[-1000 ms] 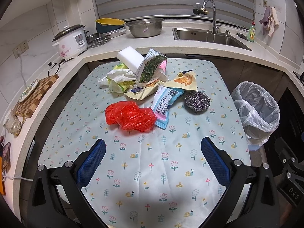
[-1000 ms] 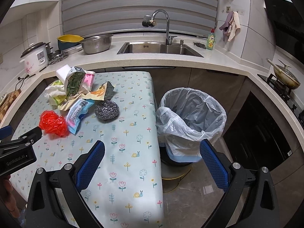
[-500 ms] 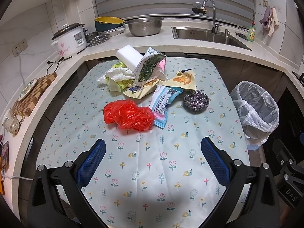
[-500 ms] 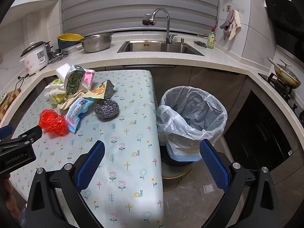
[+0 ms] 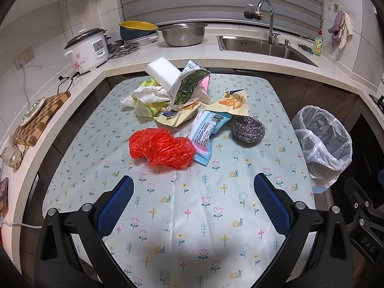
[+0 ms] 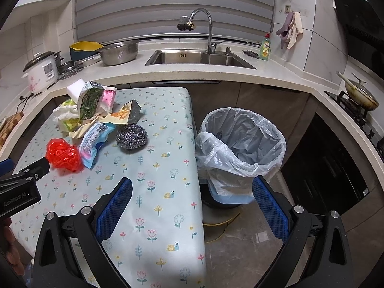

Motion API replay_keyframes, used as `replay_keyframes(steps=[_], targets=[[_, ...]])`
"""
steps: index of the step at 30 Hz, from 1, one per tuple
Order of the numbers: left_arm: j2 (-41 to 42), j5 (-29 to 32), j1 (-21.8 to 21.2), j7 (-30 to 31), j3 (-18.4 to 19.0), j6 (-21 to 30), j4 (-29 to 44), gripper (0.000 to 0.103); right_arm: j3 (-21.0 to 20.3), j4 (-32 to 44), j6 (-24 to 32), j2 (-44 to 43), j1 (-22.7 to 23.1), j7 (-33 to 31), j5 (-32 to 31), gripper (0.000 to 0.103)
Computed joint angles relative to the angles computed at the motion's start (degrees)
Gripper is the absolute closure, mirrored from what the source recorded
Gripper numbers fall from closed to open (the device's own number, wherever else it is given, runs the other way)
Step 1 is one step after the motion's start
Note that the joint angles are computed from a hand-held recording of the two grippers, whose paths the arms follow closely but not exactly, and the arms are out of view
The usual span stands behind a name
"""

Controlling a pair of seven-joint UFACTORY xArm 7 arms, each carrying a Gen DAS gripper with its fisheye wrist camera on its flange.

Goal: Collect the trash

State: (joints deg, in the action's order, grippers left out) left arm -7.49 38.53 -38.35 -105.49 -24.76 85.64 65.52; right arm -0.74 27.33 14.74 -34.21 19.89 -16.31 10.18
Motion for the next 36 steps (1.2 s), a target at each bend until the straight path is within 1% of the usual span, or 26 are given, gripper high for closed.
replay_keyframes(steps=[4,8,11,13,16,19,23,26,27,29,31,33,34,36], targets=[[-1.3,0.9,0.4,-0.1,0.2,-0.6,-1.7,0.007,0.6,0.3,-1.2,1.5,-0.3,0.8,-0.2,0.007],[-5.4,0.3,2.2,0.4,1.1,-4.7,-6.6,0.007,0.8,1.3,-2.5,4.3,0.2,1.4,-0.2,0.007],[-9.6,-1.3,4.5,1.6,2.0,-9.4,-11.7,0.007,1.1,2.9,-3.5,7.3,0.7,2.2,0.2,0.007],[-13.1,-2.5,6.1,1.7,2.9,-13.2,-16.0,0.007,1.2,4.3,-4.3,9.6,1.6,2.6,0.9,0.007],[-17.3,-3.8,8.5,3.0,4.0,-17.2,-21.3,0.007,1.5,6.8,-5.7,13.8,3.3,3.0,2.4,0.007],[-19.8,-5.0,10.7,5.4,4.8,-20.4,-25.0,0.007,4.4,9.6,-7.2,18.7,2.7,5.2,1.5,0.007],[-21.9,-7.2,13.7,8.8,7.1,-27.9,-29.7,0.007,7.8,14.0,-8.6,25.6,2.0,9.0,-0.6,0.007],[-21.6,-10.0,15.7,12.2,9.2,-34.0,-32.4,0.007,10.3,17.0,-9.1,29.8,0.7,13.5,-4.8,0.007],[-21.6,-10.6,16.6,13.0,9.4,-35.4,-33.0,0.007,11.0,18.0,-9.6,31.3,0.1,16.0,-7.4,0.007],[-21.5,-11.2,18.5,13.6,9.2,-37.7,-34.4,0.007,11.9,20.1,-10.0,34.1,-0.6,23.4,-15.9,0.007],[-21.8,-11.3,20.4,14.5,8.7,-40.1,-35.7,0.008,11.1,21.8,-10.1,36.3,0.2,28.6,-21.8,0.007],[-22.2,-11.3,22.1,15.8,8.1,-42.4,-36.7,0.016,10.3,23.6,-10.1,38.5,1.3,30.9,-24.1,0.007],[-22.3,-11.4,22.9,16.6,7.8,-43.4,-37.1,0.018,9.6,24.5,-10.1,39.6,2.0,32.2,-25.4,0.007],[-22.8,-11.8,24.1,18.4,7.5,-45.4,-38.1,0.031,7.7,26.5,-9.7,41.8,4.1,35.4,-28.9,0.007]])
